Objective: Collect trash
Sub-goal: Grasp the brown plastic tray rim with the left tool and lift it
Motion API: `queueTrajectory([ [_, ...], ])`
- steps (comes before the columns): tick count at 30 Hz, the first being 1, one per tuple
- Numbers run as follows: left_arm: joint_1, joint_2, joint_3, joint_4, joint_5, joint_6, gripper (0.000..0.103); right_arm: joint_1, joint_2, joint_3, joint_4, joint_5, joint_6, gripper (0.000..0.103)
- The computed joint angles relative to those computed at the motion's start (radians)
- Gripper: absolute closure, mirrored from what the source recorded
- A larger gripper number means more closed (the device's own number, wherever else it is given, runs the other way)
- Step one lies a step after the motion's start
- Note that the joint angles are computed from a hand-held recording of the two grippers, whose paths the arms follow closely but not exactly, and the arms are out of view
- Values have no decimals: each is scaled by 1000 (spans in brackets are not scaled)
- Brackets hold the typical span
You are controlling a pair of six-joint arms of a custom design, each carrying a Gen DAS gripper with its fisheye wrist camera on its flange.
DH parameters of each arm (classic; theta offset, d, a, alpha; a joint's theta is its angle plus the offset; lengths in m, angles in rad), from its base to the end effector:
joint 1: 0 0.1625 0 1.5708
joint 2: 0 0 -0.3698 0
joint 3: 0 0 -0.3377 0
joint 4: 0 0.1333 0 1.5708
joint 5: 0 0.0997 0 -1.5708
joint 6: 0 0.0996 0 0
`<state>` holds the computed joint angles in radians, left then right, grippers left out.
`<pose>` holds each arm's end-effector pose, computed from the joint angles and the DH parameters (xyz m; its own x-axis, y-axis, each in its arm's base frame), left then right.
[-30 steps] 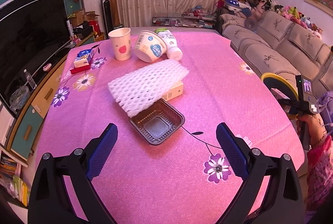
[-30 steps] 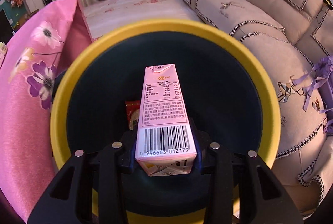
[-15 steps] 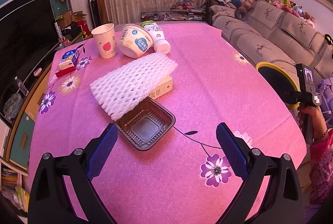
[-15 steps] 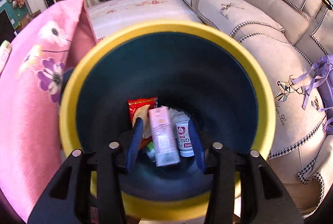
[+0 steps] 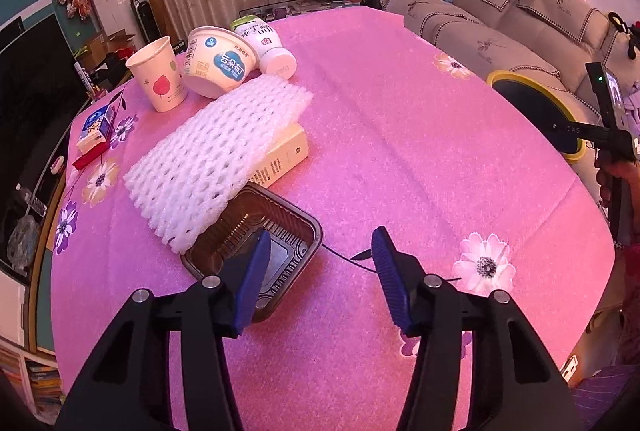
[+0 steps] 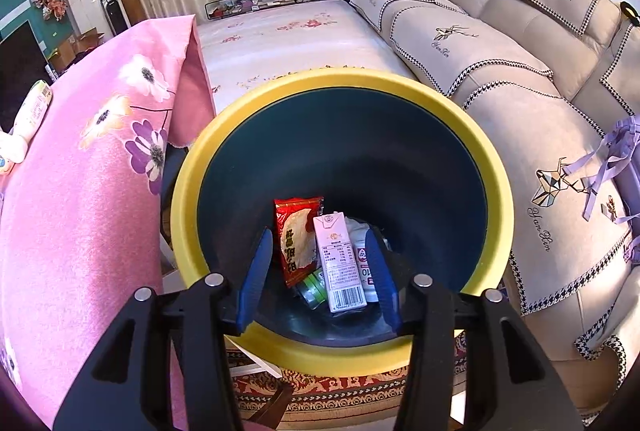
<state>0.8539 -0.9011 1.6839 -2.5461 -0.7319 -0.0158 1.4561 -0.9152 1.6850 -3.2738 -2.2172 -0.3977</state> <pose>-0.2245 -0.5732 0.1680 -0.6074 0.3201 -0.7270 0.6354 0.7451 -0.2028 0.0052 -0.5957 0.2534 -0.7064 0.2985 0.6418 -0.2229 0.7668 -0.6020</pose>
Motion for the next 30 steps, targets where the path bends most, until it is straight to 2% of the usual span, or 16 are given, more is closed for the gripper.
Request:
queueTrajectory([
  [2,7,10,-16,15,-6,5,57,-1,0,0,7,2,2,56],
  [4,18,19,-38,46,-25,1,68,-2,2,-1,12,3,4,56],
  [6,28,25,-52,69,-40,-8,73,-3,1,0,15,9,6,56],
  [12,33,40,-65,77,-23,-13,88,-4,0,9,11,17,3,56],
  [20,13,42,-45,36,8,1,93,-3,-17,38,-4,49,9,56],
  [22,1,37,-37,23,-2,7,96,-1,-26,51,-12,57,10,56],
  [30,-61,42,-41,-18,-72,53,97,4,-79,111,-53,86,3,56],
])
